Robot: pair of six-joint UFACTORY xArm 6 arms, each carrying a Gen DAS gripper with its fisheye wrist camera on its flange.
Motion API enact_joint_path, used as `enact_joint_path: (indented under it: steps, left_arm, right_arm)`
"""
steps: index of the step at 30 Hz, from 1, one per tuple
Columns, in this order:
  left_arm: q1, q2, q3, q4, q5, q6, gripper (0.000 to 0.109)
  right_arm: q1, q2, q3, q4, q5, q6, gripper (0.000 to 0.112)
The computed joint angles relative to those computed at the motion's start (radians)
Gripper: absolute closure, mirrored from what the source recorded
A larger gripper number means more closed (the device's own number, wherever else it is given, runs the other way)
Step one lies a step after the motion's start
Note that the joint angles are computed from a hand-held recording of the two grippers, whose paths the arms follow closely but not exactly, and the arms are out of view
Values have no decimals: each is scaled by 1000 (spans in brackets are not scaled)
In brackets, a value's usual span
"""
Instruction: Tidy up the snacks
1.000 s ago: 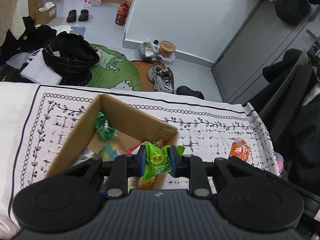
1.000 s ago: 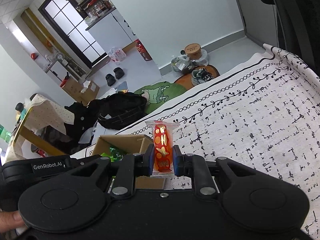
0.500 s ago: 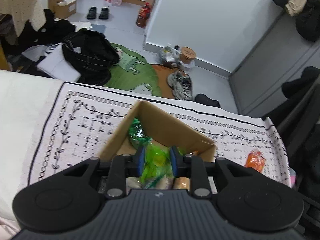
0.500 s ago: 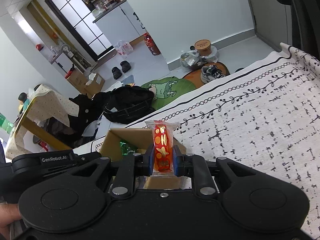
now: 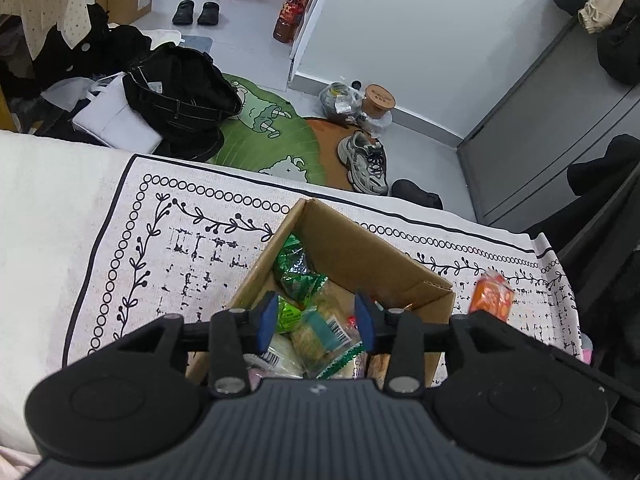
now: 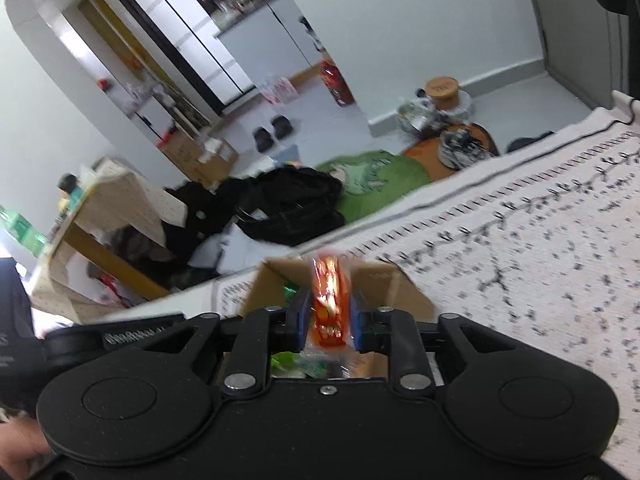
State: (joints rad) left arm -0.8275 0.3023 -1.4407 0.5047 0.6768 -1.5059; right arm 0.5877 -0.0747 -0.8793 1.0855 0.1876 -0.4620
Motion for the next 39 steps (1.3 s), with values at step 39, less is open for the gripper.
enact_joint_path:
  steps: [39]
  left_arm:
    - [-128,109,-244,-69,180,149,37]
  right_arm:
    - [-144,-387,371,-603,-18,598,49]
